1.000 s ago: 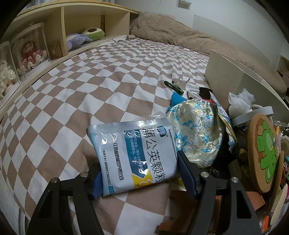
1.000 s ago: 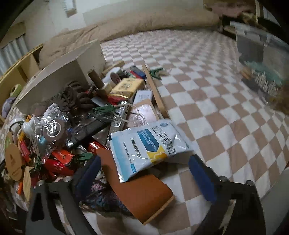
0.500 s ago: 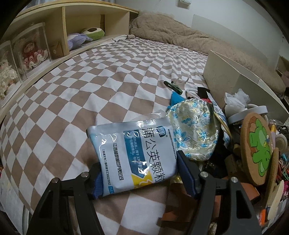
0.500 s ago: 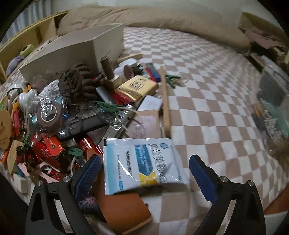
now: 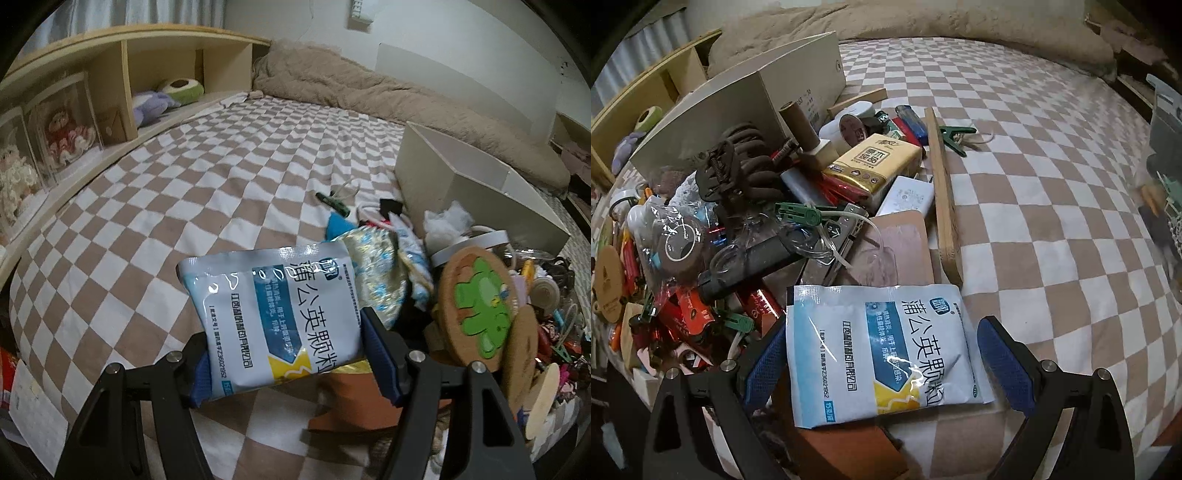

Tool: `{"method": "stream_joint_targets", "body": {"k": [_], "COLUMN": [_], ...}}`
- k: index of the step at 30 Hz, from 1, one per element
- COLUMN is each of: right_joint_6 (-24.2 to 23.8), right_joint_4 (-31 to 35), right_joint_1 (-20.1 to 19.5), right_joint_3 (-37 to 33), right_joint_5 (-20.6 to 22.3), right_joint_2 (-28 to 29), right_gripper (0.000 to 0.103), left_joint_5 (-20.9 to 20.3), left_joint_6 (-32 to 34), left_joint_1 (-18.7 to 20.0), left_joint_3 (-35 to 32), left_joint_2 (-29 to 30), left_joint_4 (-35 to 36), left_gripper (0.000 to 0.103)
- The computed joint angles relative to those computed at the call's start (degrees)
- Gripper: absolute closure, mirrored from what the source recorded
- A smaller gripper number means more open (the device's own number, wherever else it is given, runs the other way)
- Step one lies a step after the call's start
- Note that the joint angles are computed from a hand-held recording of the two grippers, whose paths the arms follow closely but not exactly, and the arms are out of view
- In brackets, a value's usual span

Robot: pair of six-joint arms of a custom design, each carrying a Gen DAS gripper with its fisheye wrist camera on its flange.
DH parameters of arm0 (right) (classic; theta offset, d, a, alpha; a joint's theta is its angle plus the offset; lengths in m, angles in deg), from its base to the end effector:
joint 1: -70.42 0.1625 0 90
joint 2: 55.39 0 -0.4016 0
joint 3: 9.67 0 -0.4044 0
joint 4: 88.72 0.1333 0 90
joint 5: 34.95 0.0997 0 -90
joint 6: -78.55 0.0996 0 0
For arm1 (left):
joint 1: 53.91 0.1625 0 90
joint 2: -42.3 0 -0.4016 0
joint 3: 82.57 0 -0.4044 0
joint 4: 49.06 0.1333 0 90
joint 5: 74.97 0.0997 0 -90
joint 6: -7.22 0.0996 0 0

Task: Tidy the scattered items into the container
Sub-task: 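Close the left gripper on the packet while the right gripper grasps a second packet, then lift both packets and carry them over the white box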

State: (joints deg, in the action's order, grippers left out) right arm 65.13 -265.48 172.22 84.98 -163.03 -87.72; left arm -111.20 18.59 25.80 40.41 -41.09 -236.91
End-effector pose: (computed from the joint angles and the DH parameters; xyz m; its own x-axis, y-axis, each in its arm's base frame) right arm 0.2034 -0.6220 -0.0110 -0.7570 -0.1204 0.6422 -0.3720 0.8874 -0.2721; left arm 0.1280 -0.4911 0.3575 -0.6717 -0.4562 -0.5837 0.2309 0.6197 -0.7501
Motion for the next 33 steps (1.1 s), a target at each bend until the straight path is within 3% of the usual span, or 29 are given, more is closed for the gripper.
{"method": "stream_joint_targets", "body": {"k": [3,6,10,24,33], "right_joint_6": [-0.29,-0.6,2.05,2.03,-0.88], "right_joint_4": [-1.01,-2.29,-3.03,-11.63,-12.42], "right_joint_1": [-0.08,-0.09,-0.83,1.09,3.44], "right_joint_3": [0.82,1.48,3.32,8.28,3.61], "right_joint_5": [1.45,1.91,4.95,5.18,6.02], "right_joint_2": [-0.38,-0.51,-2.15,-4.75,-3.38], "right_gripper": [0.022,0.027,0.029,0.033,0.033], "left_joint_5": [0.03,0.03,0.3,0.27,-0.8], "left_joint_6": [0.64,1.32,2.22,1.92,2.58], "left_joint_1": [-0.91,-1.71,-2.73,-5.04,-7.38], "left_joint_3": [0.23,0.46,0.7,1.87,1.82], "left_joint_2": [-0.25,-0.43,-0.66,-1.82,-2.13], "left_joint_4": [-0.43,-0.66,-0.98,-0.8,-1.77], "left_gripper": [0.034,0.034,0.034,0.034,0.034]}}
